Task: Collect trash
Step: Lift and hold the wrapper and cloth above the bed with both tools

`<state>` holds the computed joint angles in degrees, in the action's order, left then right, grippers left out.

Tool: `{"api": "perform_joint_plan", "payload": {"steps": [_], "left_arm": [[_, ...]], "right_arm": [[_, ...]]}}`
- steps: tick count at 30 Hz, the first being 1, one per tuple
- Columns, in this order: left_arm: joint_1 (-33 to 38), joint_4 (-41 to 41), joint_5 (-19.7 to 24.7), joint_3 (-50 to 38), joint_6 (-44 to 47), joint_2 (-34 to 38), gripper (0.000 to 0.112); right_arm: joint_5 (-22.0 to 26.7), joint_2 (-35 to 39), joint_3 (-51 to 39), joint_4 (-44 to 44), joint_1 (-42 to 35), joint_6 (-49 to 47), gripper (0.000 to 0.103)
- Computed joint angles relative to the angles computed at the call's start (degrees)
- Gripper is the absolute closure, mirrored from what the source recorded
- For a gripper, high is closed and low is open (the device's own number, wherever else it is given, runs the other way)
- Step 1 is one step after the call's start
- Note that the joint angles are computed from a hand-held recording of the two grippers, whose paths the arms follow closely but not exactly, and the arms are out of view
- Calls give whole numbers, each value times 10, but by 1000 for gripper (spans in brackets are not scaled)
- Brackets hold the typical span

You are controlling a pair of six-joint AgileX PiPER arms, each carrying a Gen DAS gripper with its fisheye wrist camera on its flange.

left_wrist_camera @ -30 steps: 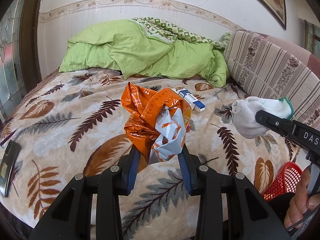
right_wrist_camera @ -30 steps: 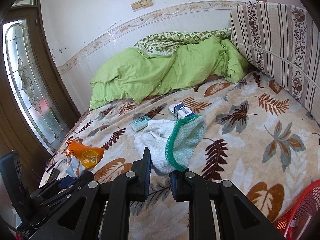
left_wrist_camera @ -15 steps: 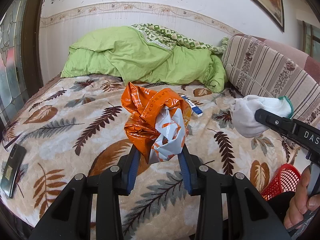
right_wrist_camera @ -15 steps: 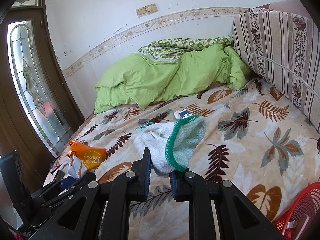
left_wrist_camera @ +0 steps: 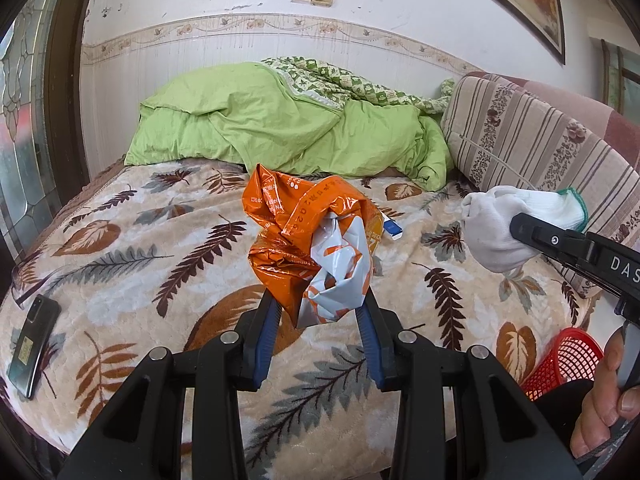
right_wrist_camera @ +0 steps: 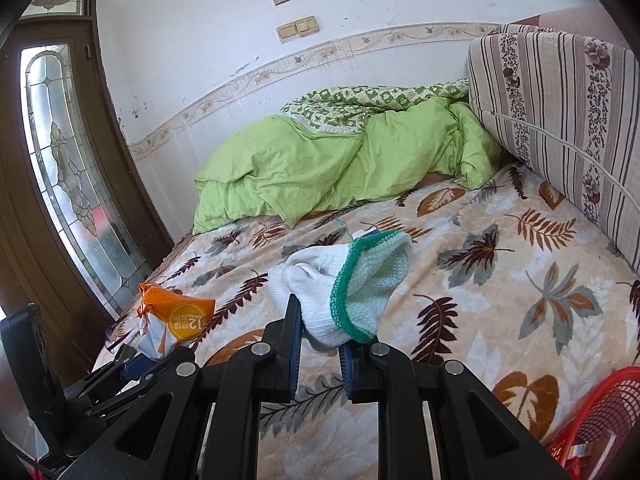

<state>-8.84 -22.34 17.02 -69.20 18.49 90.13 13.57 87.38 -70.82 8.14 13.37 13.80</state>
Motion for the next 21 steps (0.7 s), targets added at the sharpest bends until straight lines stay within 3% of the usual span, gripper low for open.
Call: {"api": "perform_joint_plan", "payload": {"steps": [21], "left_arm": [[2,7,3,4,-4,-12,76]], "right_arm": [[-9,-21,17,-20,-7,34,86]]}}
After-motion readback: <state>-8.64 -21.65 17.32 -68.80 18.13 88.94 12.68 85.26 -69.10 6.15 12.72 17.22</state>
